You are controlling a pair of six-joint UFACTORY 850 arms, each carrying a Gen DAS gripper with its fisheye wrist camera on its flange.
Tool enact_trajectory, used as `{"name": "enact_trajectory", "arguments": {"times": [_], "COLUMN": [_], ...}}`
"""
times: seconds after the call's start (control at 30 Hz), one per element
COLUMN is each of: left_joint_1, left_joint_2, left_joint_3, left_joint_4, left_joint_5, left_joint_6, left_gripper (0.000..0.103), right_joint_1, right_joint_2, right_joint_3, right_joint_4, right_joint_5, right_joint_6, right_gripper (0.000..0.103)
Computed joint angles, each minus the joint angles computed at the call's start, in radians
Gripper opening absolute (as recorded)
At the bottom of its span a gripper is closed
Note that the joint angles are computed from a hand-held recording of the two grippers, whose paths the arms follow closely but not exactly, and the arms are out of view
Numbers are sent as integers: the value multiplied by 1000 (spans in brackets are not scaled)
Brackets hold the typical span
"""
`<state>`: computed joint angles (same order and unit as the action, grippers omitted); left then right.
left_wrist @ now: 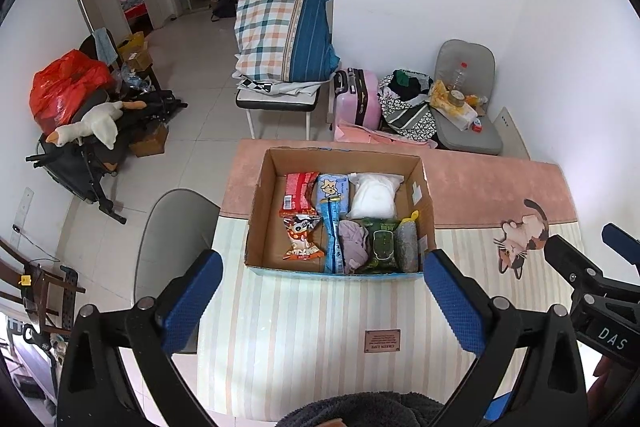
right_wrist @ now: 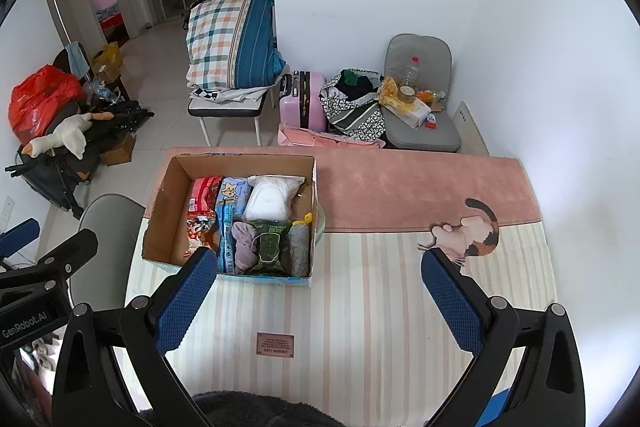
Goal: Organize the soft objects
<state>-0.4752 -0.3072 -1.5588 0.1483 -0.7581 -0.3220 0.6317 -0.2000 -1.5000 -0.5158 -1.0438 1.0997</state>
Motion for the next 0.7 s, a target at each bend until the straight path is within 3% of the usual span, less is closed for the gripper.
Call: {"name": "enact_trajectory", "arguments": {"times": [0.7], "left_joint_1": [-13], "left_joint_2": [0], "left_joint_3": [3], "left_joint_4": [47], "left_joint_5": [5], "left_joint_6": [-53], "left_gripper": [103], "right_joint_1": [9], "right_joint_2": [-1], "right_joint_3": [-8], "right_joint_4": [-16], "right_joint_5": [-9], "right_joint_6": [2], "right_gripper": [103]}}
